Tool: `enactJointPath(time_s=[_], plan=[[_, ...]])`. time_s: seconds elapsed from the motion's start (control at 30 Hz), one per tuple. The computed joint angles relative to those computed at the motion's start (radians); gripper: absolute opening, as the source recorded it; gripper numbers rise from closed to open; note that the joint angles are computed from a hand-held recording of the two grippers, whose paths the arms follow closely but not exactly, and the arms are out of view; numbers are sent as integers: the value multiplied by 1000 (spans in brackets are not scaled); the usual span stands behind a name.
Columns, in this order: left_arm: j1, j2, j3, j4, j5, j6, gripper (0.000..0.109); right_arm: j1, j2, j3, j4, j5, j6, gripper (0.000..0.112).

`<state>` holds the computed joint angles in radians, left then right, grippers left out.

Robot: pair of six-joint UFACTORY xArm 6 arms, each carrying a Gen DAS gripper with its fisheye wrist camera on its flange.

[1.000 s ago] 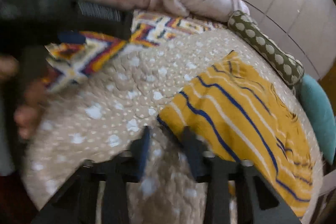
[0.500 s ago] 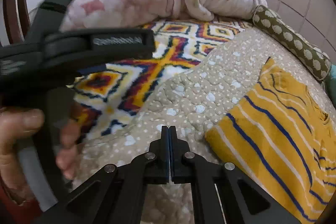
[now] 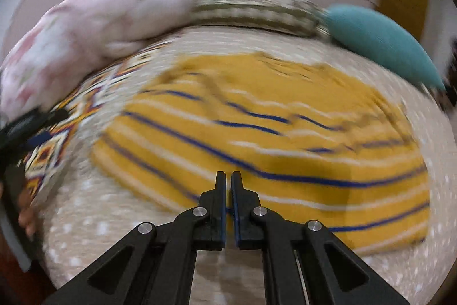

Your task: Fold small clothes

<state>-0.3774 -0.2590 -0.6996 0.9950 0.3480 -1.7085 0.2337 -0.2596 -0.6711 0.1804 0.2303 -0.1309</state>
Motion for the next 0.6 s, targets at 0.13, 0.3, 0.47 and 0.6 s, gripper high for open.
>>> enactJointPath(time_s=[0.13, 0.3, 0.47, 0.6], plan=[[-72, 78, -66, 22, 2, 41, 87, -61, 18, 12, 16, -28, 27, 5], [-129, 162, -118, -46, 21, 143, 87, -65, 56, 23, 130, -63, -40, 6], [-146, 223, -154, -193, 68, 274, 87, -69, 57, 21, 80, -57, -7, 7], [-147, 229, -155, -181, 72, 262, 87, -41, 19, 26, 102, -89, -30, 7]])
